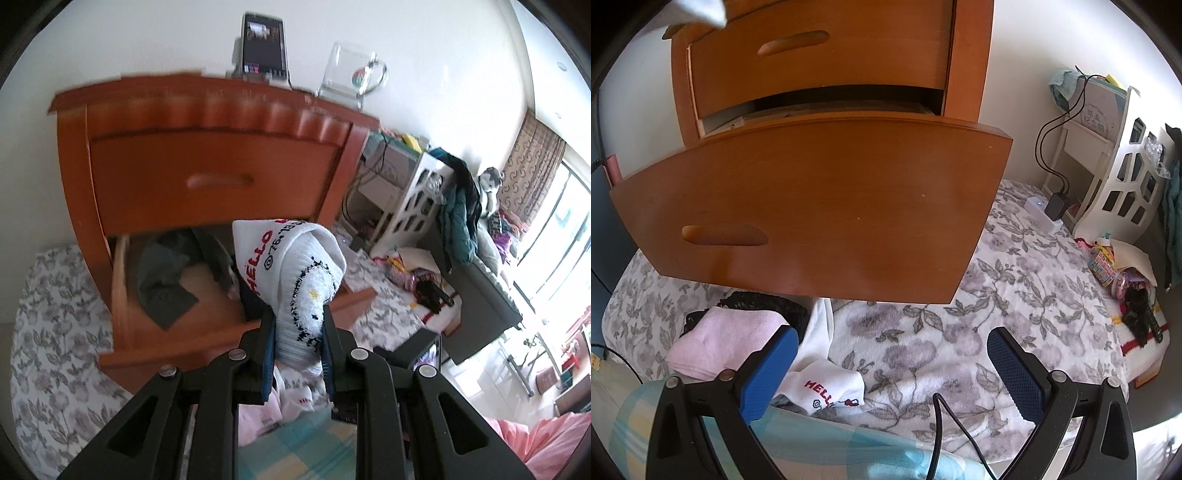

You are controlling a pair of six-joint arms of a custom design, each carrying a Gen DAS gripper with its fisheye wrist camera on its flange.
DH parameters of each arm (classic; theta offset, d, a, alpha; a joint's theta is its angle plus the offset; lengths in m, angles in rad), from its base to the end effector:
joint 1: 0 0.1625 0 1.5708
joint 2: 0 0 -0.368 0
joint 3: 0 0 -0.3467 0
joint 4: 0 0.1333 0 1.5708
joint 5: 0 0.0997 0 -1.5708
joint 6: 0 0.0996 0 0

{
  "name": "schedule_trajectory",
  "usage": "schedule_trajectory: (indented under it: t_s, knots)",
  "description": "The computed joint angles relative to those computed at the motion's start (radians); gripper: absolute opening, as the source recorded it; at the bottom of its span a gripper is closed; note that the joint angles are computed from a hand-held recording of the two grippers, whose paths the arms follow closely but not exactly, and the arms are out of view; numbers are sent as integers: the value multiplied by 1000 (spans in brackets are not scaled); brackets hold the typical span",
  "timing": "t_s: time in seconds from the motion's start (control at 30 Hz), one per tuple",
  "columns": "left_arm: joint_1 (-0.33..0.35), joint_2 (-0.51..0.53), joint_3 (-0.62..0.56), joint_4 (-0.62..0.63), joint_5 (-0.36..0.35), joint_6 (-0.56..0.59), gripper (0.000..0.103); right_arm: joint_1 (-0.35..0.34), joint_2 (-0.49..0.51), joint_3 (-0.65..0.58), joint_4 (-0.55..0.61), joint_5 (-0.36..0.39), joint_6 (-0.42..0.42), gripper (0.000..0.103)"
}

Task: Organize soft objects
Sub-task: 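Lift the white Hello Kitty sock out of the drawer with the left gripper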

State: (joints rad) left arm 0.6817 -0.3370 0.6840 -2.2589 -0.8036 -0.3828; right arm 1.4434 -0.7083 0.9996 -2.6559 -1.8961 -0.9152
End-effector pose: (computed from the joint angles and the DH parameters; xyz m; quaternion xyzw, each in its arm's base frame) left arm -0.4869 -0.6558 0.1321 0.1674 0.9007 -0.3457 0.2032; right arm 0.0055 -0.7556 0.3072 0.2915 -0.8644 0.2564 0.3195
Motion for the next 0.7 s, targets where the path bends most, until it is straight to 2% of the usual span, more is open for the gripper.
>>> schedule_trajectory:
  t_s: [0.33, 0.57, 0.7]
  knots:
    - [17, -24, 70, 98, -76, -81, 22, 0, 1, 0, 1, -3, 1, 103]
    - [45, -19, 91, 135, -177, -128, 22, -1, 1, 1, 0, -1, 2, 103]
    - [57, -6, 81, 164, -212, -145, 22, -1, 1, 1, 1, -3, 3, 103]
